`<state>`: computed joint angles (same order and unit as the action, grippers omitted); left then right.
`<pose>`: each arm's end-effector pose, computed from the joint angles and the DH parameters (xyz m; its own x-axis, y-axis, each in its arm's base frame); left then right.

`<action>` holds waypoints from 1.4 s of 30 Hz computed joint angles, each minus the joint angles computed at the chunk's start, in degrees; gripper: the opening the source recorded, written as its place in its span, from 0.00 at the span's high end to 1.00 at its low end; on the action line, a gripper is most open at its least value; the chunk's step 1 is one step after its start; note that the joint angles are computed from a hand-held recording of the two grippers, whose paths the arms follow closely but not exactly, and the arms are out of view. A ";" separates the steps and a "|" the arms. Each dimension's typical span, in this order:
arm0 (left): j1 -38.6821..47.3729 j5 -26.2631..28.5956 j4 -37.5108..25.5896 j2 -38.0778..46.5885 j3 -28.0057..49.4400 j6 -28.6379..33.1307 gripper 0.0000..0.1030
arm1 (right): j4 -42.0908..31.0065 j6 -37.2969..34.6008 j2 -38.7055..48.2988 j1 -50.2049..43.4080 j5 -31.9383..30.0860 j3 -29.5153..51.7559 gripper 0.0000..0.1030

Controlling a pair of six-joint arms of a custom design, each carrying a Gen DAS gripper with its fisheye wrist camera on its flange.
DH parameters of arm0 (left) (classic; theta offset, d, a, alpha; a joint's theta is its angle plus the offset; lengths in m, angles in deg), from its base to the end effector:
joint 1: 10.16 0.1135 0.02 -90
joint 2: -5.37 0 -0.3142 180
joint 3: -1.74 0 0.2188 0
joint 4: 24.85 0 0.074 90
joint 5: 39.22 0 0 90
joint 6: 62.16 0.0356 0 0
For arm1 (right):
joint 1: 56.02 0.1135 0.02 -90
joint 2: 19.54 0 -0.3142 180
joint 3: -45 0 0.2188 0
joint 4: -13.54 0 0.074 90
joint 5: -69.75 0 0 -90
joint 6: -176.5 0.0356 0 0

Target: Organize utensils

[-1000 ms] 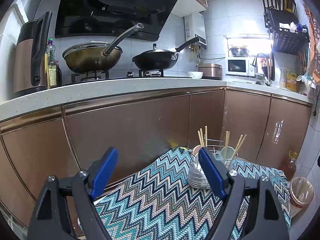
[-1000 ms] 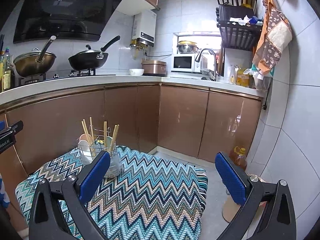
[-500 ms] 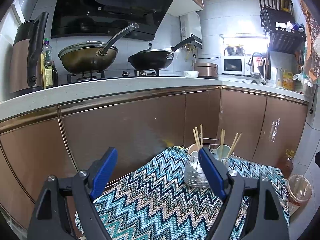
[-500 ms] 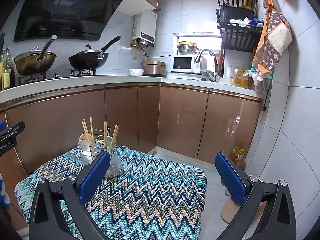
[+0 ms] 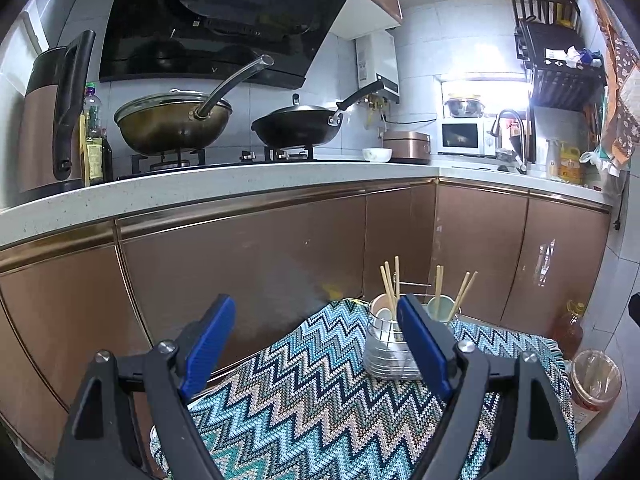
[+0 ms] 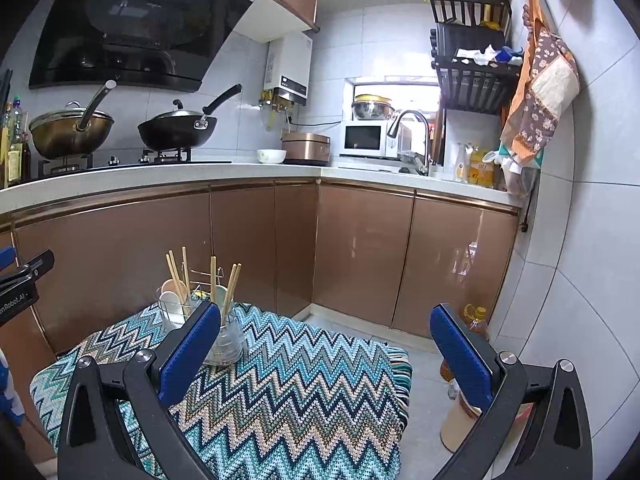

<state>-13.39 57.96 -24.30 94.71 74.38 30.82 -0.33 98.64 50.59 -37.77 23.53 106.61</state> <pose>0.3302 -0.0231 0.3344 -0.2682 0.0668 -0.9610 0.1900 0.9817 0.0152 0.2183 0.0461 0.3386 -0.2734 0.0697 -0.9594 0.4490 0.8913 -0.0632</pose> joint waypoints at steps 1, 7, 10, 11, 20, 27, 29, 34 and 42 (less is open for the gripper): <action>0.06 0.06 0.05 -0.03 -0.06 -0.01 0.20 | 0.00 -0.19 -0.10 -0.01 -0.04 0.04 0.00; 0.46 0.52 -0.26 -0.45 -0.05 0.18 0.20 | -0.66 -0.05 0.28 1.05 0.66 0.57 0.00; 0.74 0.90 -0.30 -0.92 -0.29 0.15 0.20 | -1.07 0.15 0.25 1.63 1.15 0.76 0.00; 0.80 1.03 -0.26 -1.12 -0.44 0.17 0.20 | -1.29 0.24 0.24 1.84 1.40 0.88 0.00; 2.30 2.84 -0.33 -3.00 -1.38 0.02 0.20 | -3.17 0.69 -0.68 3.86 3.47 1.66 0.00; 3.92 4.61 -0.73 -4.28 -1.80 -0.16 0.20 | -4.59 0.71 -1.49 6.43 5.86 2.51 0.00; 4.25 4.98 -0.81 -4.75 -2.04 -0.22 0.20 | -5.01 0.82 -1.64 7.19 6.63 2.77 0.00; 5.06 5.87 -1.85 -5.67 -2.14 -0.50 0.20 | -6.25 1.18 -2.03 9.28 8.85 3.40 0.00; 6.33 7.60 -2.29 -7.49 -3.05 -0.13 0.20 | -8.28 1.55 -2.96 11.91 11.67 4.24 0.00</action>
<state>-7.06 65.56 -26.59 87.22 71.32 30.69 -8.61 100.19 47.63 -25.86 35.21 110.85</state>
